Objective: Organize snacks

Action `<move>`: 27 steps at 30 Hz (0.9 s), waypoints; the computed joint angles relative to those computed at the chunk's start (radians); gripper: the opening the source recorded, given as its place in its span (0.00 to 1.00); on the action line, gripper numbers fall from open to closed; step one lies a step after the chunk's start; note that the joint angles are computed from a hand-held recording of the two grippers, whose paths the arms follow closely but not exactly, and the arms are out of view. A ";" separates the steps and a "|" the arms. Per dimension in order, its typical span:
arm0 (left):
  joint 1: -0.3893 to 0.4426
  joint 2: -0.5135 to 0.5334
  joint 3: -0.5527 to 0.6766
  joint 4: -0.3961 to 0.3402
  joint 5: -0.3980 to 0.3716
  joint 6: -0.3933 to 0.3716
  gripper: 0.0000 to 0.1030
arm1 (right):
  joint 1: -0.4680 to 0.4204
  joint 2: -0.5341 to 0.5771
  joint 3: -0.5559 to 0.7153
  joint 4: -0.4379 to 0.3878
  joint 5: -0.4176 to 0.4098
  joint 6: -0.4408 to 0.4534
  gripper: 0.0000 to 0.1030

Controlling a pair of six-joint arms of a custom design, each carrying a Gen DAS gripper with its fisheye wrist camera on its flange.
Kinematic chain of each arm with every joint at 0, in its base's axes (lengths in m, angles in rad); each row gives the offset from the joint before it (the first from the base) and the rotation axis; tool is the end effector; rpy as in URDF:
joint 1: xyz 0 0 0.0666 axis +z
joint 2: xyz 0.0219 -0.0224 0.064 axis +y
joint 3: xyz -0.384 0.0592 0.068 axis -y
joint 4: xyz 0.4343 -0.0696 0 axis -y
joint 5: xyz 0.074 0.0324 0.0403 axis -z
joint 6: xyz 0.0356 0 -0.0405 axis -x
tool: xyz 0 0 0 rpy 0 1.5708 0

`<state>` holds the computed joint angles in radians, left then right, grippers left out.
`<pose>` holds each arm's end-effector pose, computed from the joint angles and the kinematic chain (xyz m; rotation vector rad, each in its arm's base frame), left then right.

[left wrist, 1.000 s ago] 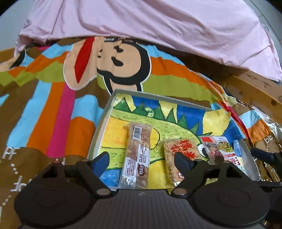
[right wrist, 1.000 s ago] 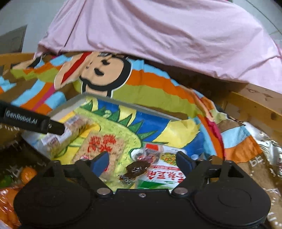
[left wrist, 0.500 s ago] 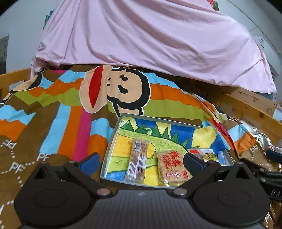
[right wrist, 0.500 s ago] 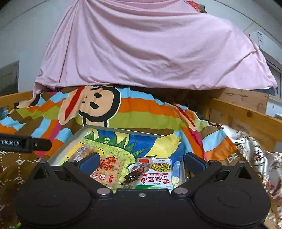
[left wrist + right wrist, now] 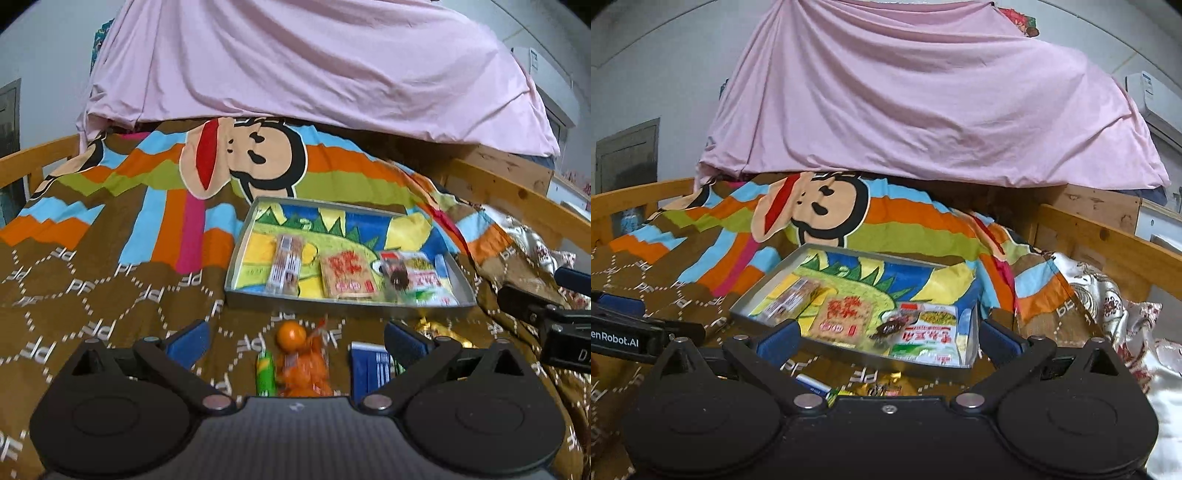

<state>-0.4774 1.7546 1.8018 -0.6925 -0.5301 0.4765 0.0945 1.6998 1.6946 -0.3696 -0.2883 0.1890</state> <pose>0.6088 -0.2951 0.4531 -0.2831 2.0974 0.0254 0.6697 0.0732 0.4606 -0.4607 1.8799 0.2173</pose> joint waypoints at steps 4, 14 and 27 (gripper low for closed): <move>-0.015 -0.028 -0.038 -0.015 -0.012 0.046 0.99 | -0.007 -0.037 -0.041 -0.017 -0.021 0.014 0.99; -0.043 -0.024 -0.029 -0.119 -0.035 0.107 0.99 | -0.017 -0.049 -0.043 -0.127 -0.053 0.084 0.99; -0.080 0.064 0.163 -0.453 0.008 0.204 0.99 | -0.030 0.012 0.054 -0.355 -0.082 0.083 0.99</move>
